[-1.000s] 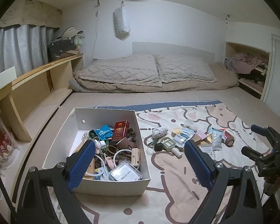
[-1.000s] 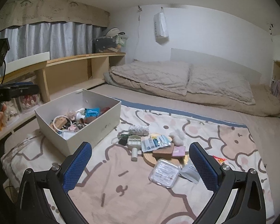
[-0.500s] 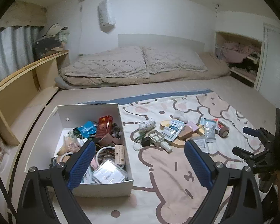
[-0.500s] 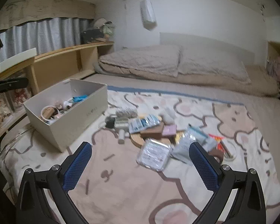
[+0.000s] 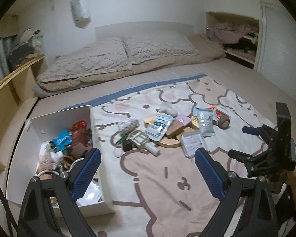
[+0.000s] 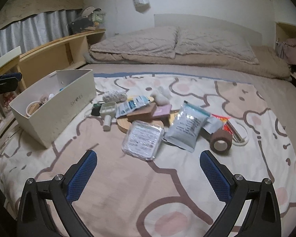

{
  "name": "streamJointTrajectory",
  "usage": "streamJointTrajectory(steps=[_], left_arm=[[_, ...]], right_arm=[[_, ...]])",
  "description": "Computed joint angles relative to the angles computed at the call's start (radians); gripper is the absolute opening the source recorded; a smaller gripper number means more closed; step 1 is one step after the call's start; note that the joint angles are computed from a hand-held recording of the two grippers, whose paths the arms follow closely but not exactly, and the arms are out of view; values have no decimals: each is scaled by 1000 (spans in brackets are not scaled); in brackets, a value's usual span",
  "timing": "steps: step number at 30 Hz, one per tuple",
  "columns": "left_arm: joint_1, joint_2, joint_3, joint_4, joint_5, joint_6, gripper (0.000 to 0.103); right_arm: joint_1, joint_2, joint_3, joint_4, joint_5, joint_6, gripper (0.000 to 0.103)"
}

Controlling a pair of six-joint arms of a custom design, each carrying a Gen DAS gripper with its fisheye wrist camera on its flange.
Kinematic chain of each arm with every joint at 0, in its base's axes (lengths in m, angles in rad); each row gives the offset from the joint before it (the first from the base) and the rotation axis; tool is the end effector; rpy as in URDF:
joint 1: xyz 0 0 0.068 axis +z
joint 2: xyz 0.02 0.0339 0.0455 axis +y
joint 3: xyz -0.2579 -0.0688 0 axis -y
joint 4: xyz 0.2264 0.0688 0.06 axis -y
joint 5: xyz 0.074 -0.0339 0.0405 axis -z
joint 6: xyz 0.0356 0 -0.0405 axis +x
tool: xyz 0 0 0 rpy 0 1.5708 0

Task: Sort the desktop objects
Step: 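Move the right gripper away from the white box over the blanket items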

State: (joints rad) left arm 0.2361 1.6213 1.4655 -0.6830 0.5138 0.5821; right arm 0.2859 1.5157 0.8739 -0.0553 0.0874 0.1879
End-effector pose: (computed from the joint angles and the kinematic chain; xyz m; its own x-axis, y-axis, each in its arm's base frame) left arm 0.3309 0.0616 0.3171 -0.5405 0.3624 -0.7593 0.4942 0.8671 0.0621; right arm 0.2954 0.0836 0.2133 -0.6456 0.0042 -0.7637 -0.0979 0.9913 0.0882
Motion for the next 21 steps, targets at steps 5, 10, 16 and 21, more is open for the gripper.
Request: streamJointTrajectory(steps=[5,10,16,21], left_arm=[[-65,4,-24,1,-42,27,97],[-95,-1,-63,5,-68,53,97],[-107,-3,-108,15,-96,94,97],[-107,4,-111,5,-95,106,97]], right_arm=[[-45,66,45,-21,-7,20,103],[-76,215,219,-139,44,44,103],[-88,377,420,-204,71,39,103],[-88,531,639,-315,125,9,103]])
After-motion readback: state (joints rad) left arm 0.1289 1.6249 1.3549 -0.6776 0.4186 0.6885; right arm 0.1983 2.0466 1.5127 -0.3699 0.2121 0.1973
